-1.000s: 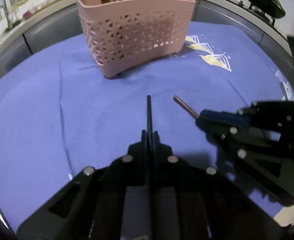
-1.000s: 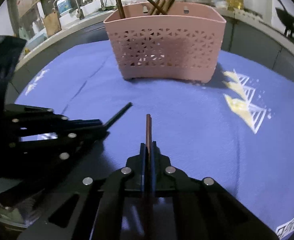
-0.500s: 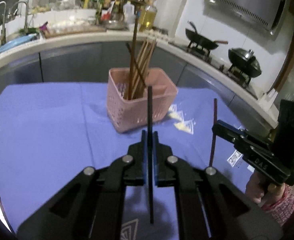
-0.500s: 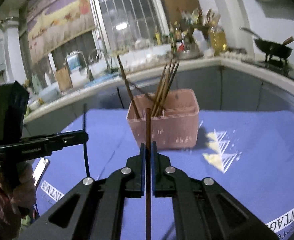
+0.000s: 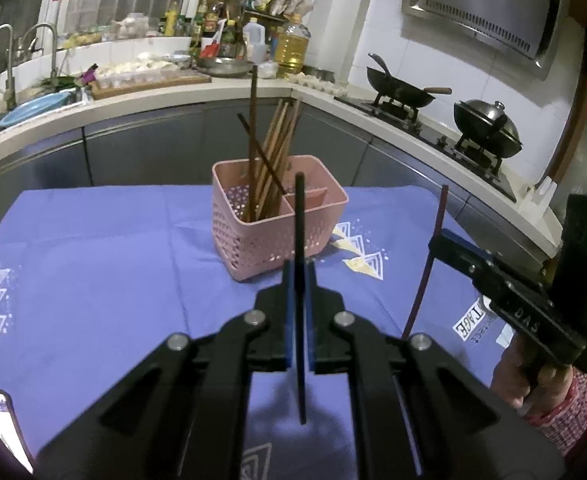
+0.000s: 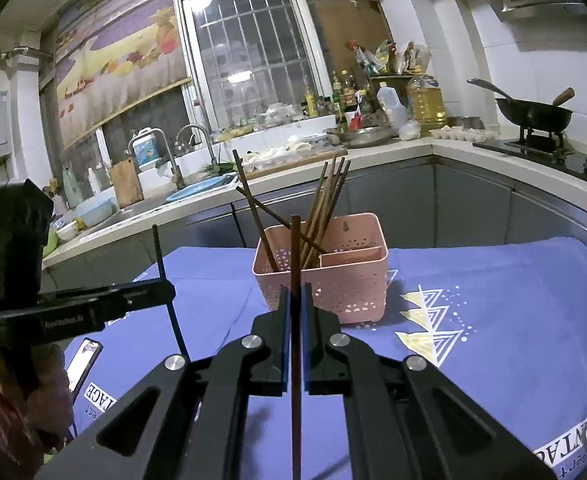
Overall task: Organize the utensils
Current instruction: 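Lift both chopsticks upright and carry them toward the pink caddy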
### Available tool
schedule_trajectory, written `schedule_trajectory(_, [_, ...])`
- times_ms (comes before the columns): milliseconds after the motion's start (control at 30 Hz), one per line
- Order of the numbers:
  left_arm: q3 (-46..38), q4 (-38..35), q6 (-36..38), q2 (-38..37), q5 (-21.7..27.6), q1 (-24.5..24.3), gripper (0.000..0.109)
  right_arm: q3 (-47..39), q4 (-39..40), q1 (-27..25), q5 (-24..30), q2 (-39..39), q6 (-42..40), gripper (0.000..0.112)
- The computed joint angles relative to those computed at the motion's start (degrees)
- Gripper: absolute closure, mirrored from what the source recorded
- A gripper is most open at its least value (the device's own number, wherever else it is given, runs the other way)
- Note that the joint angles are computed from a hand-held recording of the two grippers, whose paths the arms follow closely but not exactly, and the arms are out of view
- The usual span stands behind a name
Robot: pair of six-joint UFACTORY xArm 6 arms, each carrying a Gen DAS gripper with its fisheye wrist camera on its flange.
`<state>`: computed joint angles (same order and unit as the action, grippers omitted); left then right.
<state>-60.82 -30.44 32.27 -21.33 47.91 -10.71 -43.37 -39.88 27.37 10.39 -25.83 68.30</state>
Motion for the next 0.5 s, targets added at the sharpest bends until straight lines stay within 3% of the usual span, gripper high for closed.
schedule_trajectory(500, [2.5,-0.8,2.6,-1.9,-2.0,-0.5,0.104,-0.4,-3.1,0.3,0.5,0.2,2.4,0.107])
